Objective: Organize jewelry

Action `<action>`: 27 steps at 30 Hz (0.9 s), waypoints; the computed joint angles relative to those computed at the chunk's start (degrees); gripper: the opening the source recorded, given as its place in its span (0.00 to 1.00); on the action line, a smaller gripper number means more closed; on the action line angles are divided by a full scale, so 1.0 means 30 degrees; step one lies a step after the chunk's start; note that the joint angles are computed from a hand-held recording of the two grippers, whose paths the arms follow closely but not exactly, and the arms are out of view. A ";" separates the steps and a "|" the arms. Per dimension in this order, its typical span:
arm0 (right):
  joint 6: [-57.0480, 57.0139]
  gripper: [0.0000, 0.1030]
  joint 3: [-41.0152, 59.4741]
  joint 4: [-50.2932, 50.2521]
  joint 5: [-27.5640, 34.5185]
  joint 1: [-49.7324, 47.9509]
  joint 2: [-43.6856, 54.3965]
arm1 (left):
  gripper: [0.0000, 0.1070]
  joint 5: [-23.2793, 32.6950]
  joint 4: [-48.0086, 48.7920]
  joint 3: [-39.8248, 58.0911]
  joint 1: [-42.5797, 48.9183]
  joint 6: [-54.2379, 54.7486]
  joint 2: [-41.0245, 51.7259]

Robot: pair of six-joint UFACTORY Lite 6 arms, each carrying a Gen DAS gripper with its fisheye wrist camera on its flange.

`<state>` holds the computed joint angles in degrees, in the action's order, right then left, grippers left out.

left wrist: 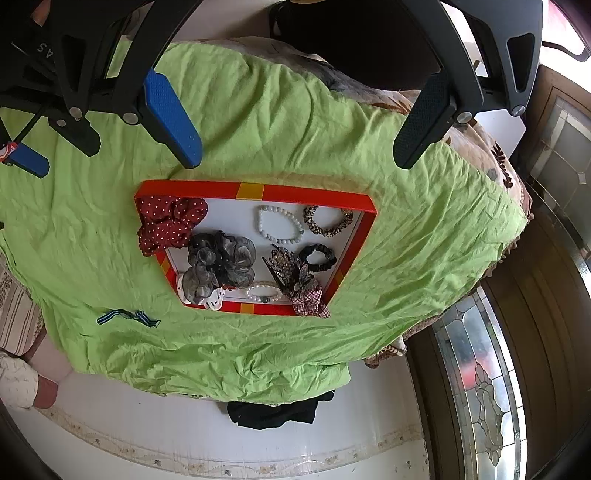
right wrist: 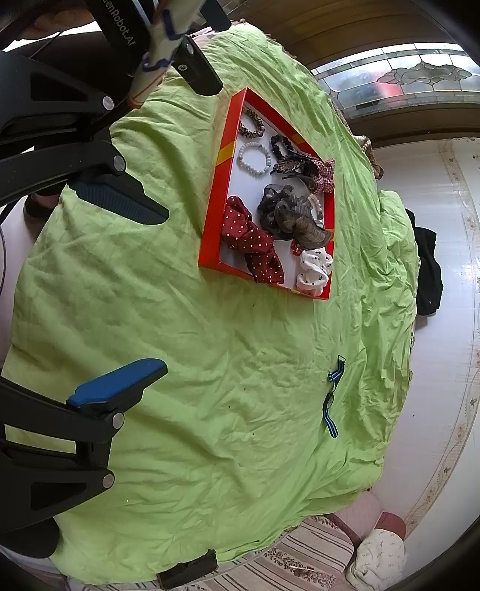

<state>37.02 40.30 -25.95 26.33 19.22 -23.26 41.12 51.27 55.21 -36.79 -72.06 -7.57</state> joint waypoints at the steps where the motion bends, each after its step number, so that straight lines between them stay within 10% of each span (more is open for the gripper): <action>1: 0.0022 0.77 -0.0004 -0.0002 0.0004 0.0016 -0.0010 | 0.96 -0.0065 -0.0131 -0.0029 0.0077 0.0069 0.0001; 27: 0.0934 0.78 -0.0085 -0.0570 -0.0042 0.0751 -0.0173 | 0.96 -0.1051 -0.1554 -0.0462 0.0914 0.1151 0.0057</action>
<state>39.82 40.04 -27.66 26.20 21.47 -23.78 37.97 46.61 53.82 -34.05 -68.61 -7.40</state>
